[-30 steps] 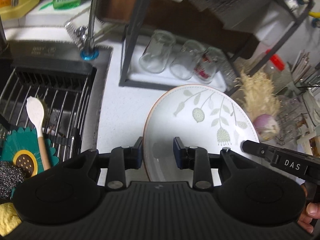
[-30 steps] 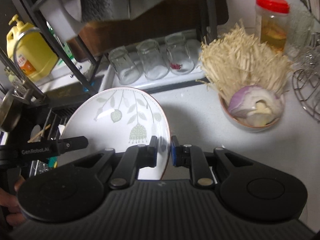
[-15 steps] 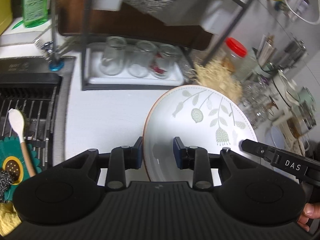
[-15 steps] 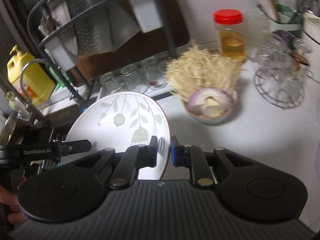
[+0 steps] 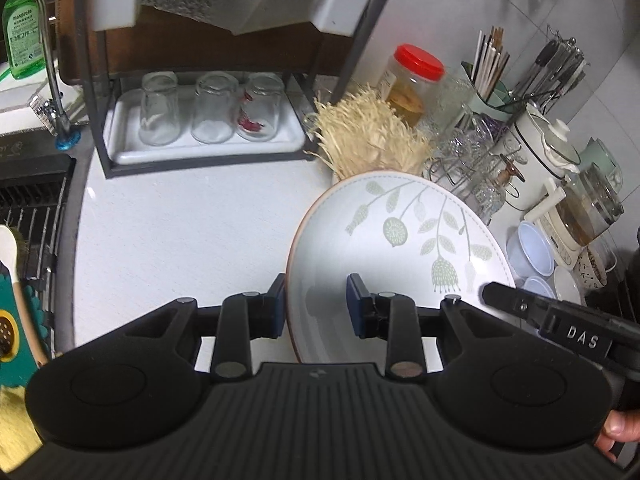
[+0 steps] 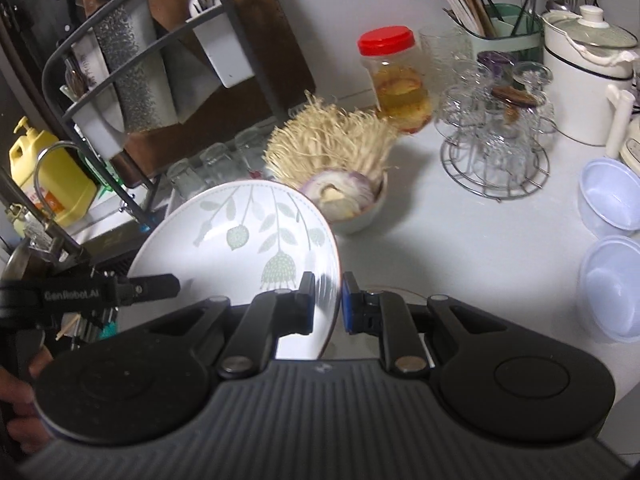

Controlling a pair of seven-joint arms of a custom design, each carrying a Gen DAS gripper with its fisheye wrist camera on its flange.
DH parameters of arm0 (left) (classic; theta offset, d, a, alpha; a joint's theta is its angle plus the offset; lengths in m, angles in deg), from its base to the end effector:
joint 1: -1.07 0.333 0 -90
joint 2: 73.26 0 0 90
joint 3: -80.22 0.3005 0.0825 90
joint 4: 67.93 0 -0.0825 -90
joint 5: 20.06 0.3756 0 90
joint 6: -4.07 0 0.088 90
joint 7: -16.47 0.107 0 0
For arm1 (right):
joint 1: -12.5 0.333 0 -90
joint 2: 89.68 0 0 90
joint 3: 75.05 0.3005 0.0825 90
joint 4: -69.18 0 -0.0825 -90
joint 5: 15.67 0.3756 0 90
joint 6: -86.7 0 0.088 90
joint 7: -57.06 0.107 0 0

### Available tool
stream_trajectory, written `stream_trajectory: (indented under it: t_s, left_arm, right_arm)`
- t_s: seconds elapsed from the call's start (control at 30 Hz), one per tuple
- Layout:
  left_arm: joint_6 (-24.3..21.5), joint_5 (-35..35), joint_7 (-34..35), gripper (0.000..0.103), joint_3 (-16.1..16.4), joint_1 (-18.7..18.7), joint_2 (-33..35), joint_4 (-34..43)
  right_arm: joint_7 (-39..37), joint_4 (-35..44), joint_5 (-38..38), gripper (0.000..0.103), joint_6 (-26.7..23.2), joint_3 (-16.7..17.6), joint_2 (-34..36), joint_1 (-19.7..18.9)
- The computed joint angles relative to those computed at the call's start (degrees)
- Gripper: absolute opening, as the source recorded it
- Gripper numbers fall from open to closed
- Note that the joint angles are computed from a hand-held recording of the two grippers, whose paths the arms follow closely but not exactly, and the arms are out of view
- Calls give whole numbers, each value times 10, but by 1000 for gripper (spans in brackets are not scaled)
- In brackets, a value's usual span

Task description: Organize plates and bowls

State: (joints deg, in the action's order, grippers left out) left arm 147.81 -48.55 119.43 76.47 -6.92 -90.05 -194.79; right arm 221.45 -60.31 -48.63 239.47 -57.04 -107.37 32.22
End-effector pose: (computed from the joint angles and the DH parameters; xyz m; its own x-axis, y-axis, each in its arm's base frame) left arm 0.4953 -0.1020 0.5517 -0.2095 -0.9257 0.3150 -0.8324 -0.0002 -0.5542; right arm 0.3818 0.3319 0.5444 -0.0671 -0.9540 -0.2921 -0.6841 0.2571 -0.6826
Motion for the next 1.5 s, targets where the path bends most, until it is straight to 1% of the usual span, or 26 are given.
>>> stream_trajectory:
  t_s: [0.07, 0.17, 0.33, 0.53, 0.63, 0.7, 0.8, 1.17, 1.37, 1.5]
  left_arm:
    - [1, 6, -16, 35, -9, -2, -1, -4]
    - [2, 26, -37, 35, -21, -6, -3, -9]
    - [2, 42, -62, 35, -29, -18, -5, -21]
    - [26, 62, -99, 35, -40, -29, -3, -38]
    - [34, 78, -120, 35, -46, -32, 1, -40]
    - [29, 88, -132, 35, -48, -33, 7, -37]
    - [20, 105, -149, 35, -52, -34, 21, -29]
    - [-13, 118, -167, 35, -60, -43, 50, -20]
    - [-23, 130, -173, 35, -65, -43, 61, -13]
    - [-28, 122, -186, 35, -64, -43, 64, -14]
  right_arm:
    - [-11, -19, 17, 17, 4, -10, -13, 6]
    - [-29, -39, 37, 17, 5, -17, -27, 5]
    - [-58, -74, 68, 17, 20, -23, -50, -1]
    - [-100, -105, 104, 17, 23, -25, -68, -3]
    - [-117, -121, 120, 17, 37, -29, -75, -4]
    - [-123, -131, 132, 17, 49, -31, -78, -7]
    - [-135, -137, 141, 17, 53, -28, -78, -14]
    - [-160, -152, 150, 17, 32, -21, -87, -24]
    - [-165, -161, 162, 16, 35, -26, -87, -22]
    - [-161, -166, 163, 12, 32, -25, -90, -24]
